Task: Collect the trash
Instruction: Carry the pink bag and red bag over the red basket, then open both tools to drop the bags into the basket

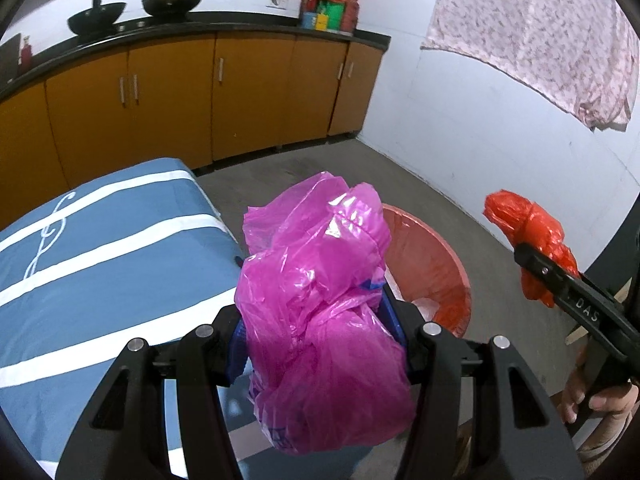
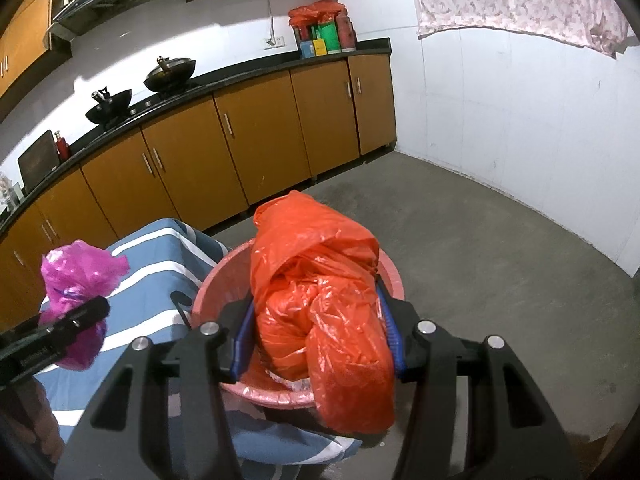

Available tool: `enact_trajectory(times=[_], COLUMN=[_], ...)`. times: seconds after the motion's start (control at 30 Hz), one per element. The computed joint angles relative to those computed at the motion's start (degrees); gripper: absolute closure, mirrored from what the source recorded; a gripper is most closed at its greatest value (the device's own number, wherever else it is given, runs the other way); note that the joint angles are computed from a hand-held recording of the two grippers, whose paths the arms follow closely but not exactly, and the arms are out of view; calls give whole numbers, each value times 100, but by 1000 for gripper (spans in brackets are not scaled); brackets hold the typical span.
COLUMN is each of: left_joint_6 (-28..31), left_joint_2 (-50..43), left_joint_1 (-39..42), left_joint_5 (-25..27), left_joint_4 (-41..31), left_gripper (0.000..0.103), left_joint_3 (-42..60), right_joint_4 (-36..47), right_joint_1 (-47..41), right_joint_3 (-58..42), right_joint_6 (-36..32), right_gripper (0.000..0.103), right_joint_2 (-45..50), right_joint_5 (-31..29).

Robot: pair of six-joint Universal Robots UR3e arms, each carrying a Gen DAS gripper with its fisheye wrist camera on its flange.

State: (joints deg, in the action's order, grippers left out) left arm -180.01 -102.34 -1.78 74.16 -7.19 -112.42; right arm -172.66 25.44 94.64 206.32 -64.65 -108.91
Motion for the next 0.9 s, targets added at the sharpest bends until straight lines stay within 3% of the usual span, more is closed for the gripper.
enact_trajectory(times=[0.47, 0.8, 0.9], left_joint_6=[369, 564, 588], left_joint_2=[-1338, -1873, -2074], left_joint_1=[-605, -612, -677], left_joint_5=[250, 31, 32], left_joint_4=[-283, -565, -680], left_gripper=[47, 47, 42], left_joint_3=[1400, 1975, 2259], right_joint_4=[-172, -177, -230], right_joint_1=[-284, -500, -602], right_joint_3=[-480, -1038, -1222], right_joint_6=[-66, -97, -55], right_gripper=[52, 50, 46], right_joint_2=[618, 988, 1101], right_joint_5=[136, 354, 517])
